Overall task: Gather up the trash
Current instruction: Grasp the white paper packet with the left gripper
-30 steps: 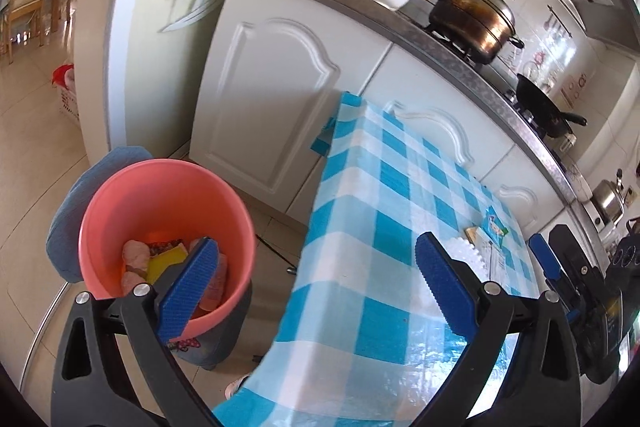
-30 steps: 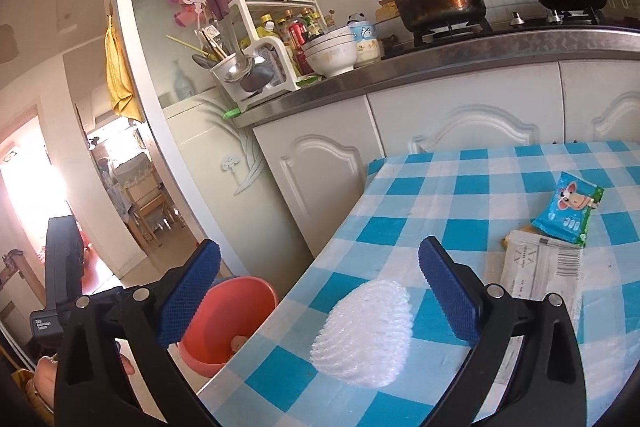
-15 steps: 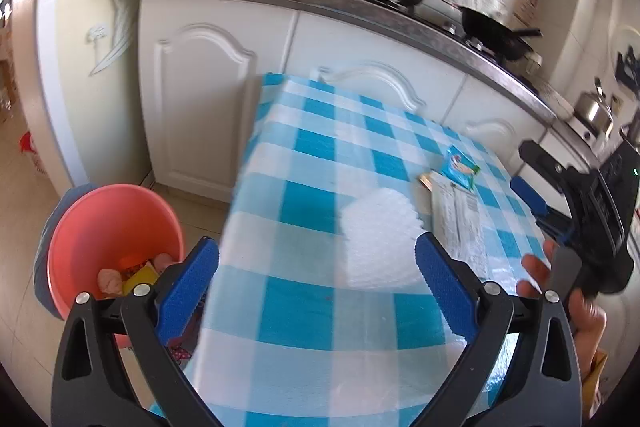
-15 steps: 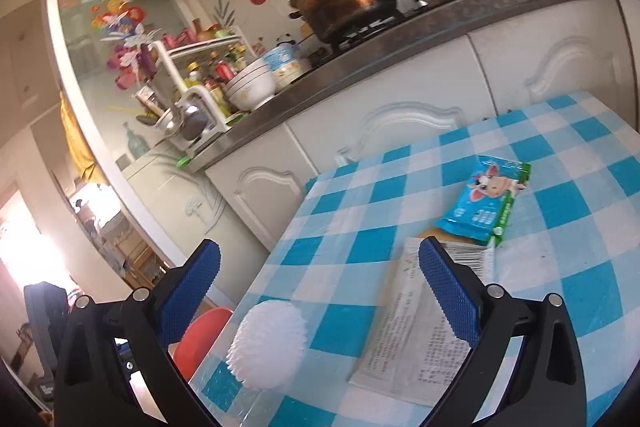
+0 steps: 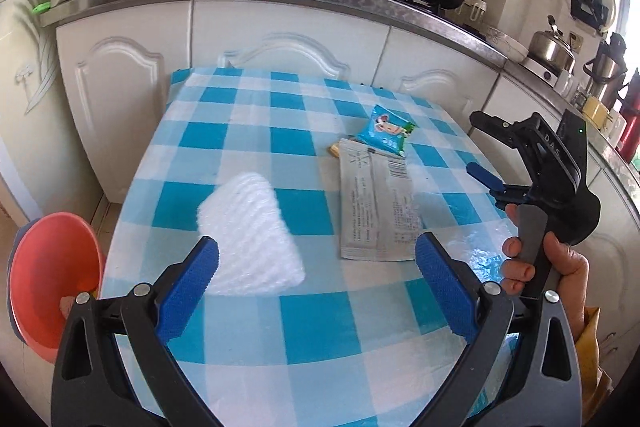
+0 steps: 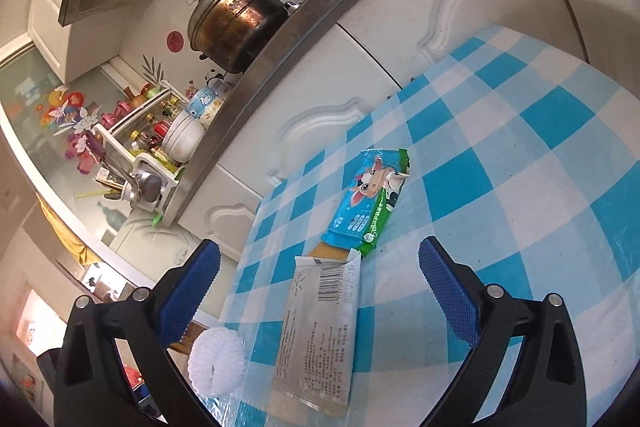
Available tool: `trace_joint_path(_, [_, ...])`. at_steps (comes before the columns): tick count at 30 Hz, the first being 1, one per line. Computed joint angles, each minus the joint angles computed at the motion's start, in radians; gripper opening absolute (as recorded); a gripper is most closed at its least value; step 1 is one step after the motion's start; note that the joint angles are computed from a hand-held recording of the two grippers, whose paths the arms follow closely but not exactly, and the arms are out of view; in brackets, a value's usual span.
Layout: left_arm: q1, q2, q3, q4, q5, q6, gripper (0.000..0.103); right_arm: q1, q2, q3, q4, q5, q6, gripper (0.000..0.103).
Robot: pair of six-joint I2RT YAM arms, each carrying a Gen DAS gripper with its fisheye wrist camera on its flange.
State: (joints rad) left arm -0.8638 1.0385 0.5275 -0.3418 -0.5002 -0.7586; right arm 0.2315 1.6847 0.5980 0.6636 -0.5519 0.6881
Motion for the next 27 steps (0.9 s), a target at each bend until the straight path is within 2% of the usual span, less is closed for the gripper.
trace_joint_path(5, [0.011, 0.22, 0.111, 0.105, 0.1, 0.073, 0.099, -0.06, 0.07, 0.041, -0.004, -0.166, 0.061, 0.098])
trace_joint_path(7, [0.02, 0.325, 0.162, 0.14, 0.132, 0.093, 0.099, -0.068, 0.081, 0.052, -0.023, -0.189, 0.06, 0.098])
trace_joint_path(11, [0.063, 0.514, 0.284, 0.141, 0.207, 0.116, 0.099, -0.071, 0.072, 0.05, -0.042, -0.195, 0.034, 0.098])
trace_joint_path(21, [0.126, 0.786, 0.552, 0.034, 0.203, 0.197, 0.099, -0.069, 0.058, 0.049, -0.072, -0.164, -0.033, 0.098])
trace_joint_path(25, [0.137, 0.846, 0.607, 0.001, 0.169, 0.214, 0.099, -0.08, 0.068, 0.048, -0.06, -0.18, -0.028, 0.098])
trace_joint_path(27, [0.15, 0.863, 0.616, 0.005, 0.185, 0.211, 0.099, -0.082, 0.069, 0.052, -0.064, -0.187, -0.033, 0.098])
